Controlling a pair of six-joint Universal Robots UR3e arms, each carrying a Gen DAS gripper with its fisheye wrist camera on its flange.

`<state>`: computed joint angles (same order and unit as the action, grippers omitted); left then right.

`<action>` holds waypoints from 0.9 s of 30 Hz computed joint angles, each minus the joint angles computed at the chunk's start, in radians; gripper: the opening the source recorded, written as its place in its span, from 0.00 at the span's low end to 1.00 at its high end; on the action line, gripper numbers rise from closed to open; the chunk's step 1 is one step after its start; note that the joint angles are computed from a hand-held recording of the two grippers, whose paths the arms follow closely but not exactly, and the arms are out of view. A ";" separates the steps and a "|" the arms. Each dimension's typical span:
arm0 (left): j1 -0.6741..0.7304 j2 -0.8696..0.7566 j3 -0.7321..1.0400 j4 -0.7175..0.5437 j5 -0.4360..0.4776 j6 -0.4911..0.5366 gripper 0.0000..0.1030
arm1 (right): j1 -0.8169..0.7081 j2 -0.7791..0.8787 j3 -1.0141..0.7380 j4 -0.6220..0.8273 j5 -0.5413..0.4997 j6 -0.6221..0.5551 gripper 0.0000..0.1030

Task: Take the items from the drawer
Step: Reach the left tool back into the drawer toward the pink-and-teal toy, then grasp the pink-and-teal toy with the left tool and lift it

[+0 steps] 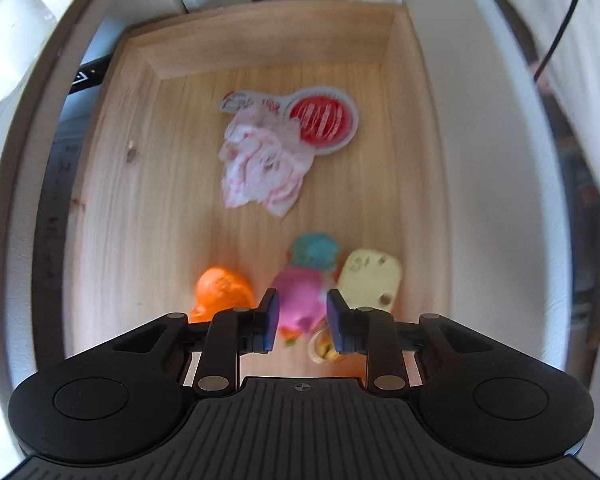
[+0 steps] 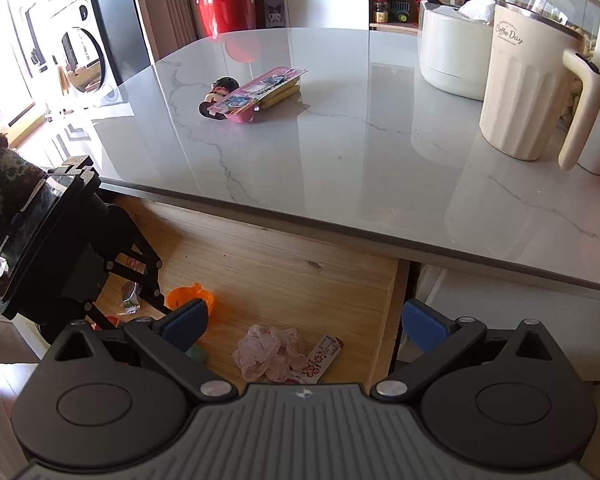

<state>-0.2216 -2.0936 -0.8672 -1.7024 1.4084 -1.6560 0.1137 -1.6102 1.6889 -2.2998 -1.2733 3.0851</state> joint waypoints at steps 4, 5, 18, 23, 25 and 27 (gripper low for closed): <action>-0.026 0.012 -0.114 0.173 0.025 -0.114 0.35 | -0.009 -0.006 0.006 0.007 0.012 -0.002 1.00; -0.039 0.013 -0.140 0.226 0.049 -0.124 0.36 | -0.009 -0.005 0.004 0.011 0.011 -0.004 1.00; 0.043 -0.031 0.150 -0.097 -0.011 -0.393 0.37 | 0.008 0.029 -0.040 0.052 0.014 -0.014 1.00; 0.294 0.186 0.033 -0.164 -0.239 -0.428 0.37 | 0.042 0.117 -0.155 0.180 0.035 -0.020 1.00; 0.386 0.271 -0.070 -0.158 -0.337 -0.415 0.37 | 0.067 0.153 -0.205 0.222 0.033 -0.019 0.99; 0.498 0.357 -0.198 -0.174 -0.432 -0.360 0.37 | 0.100 0.210 -0.290 0.295 0.042 -0.027 0.95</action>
<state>0.2761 -1.7364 -1.0654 -1.8763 0.9769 -2.0164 0.2139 -1.3999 1.3988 -2.0049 -1.2314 3.0583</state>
